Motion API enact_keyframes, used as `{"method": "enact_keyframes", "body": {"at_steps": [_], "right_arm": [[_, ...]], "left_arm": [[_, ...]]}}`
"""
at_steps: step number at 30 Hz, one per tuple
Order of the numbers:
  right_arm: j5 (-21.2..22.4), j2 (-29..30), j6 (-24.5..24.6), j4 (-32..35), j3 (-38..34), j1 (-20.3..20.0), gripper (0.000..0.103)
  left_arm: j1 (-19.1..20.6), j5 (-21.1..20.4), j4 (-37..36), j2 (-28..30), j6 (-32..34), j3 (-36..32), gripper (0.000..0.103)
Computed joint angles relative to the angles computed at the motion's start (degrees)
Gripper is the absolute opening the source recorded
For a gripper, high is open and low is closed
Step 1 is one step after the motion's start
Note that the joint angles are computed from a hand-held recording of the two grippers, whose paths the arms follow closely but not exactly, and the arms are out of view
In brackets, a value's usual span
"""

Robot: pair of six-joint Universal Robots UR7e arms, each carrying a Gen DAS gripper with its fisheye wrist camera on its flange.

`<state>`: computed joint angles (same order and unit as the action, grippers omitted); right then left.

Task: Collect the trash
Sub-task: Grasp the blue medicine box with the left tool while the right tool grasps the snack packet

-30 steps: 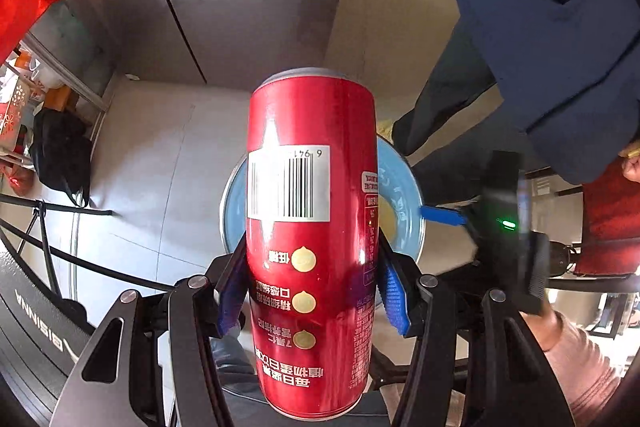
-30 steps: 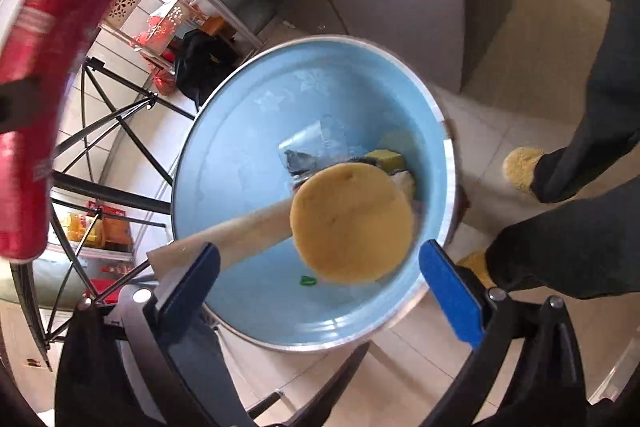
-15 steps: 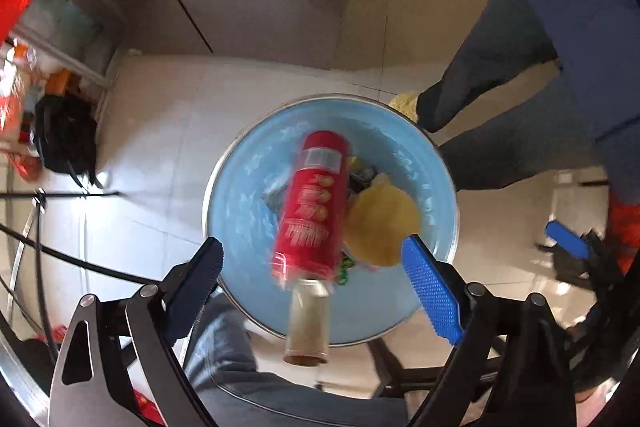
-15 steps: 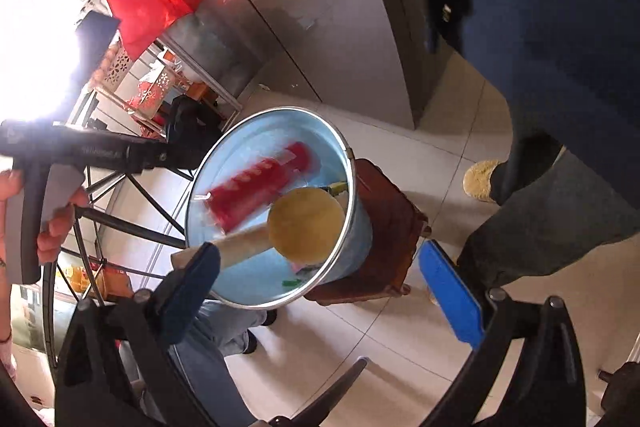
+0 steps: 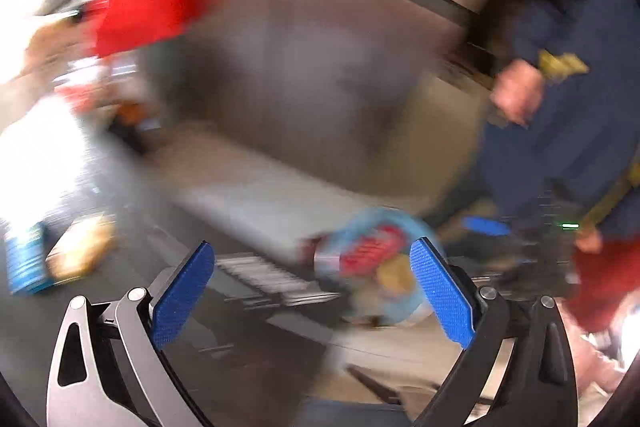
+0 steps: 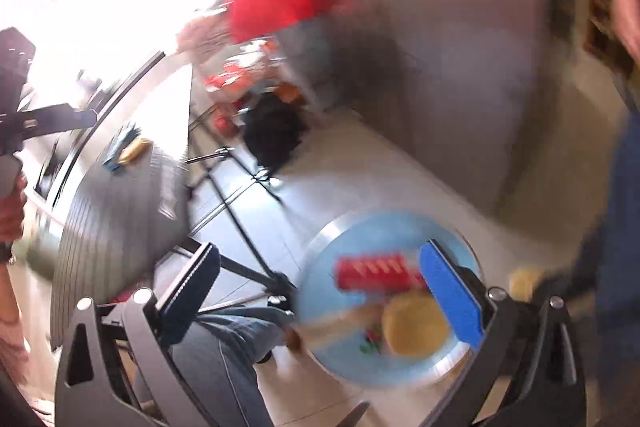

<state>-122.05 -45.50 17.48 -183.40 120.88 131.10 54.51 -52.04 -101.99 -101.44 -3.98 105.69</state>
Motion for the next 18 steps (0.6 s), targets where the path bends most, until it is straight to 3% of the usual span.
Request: {"method": "enact_keyframes", "body": {"at_steps": [4, 6, 10, 13, 18], "right_arm": [[5.23, 5.90, -5.90, 10.29, -14.74, 1.37, 0.100], [6.69, 9.55, -7.54, 15.25, -22.54, 2.31, 0.100], [11.97, 16.26, -9.36, 21.63, -35.21, 3.44, 0.100], [14.97, 19.99, -9.44, 26.36, -41.85, 3.74, 0.100], [14.58, 25.25, -9.77, 33.30, -49.62, 4.02, 0.100]], "left_arm": [[7.49, 17.74, 5.59, 1.66, -2.59, -9.21, 0.095], [12.29, 22.36, 8.84, 4.95, -3.63, -14.74, 0.095], [21.87, 22.01, 17.19, 13.90, -6.48, -28.36, 0.095], [24.96, 19.57, 19.08, 17.58, -6.71, -33.09, 0.095], [27.38, 13.08, 17.62, 21.01, -3.67, -36.99, 0.095]]}}
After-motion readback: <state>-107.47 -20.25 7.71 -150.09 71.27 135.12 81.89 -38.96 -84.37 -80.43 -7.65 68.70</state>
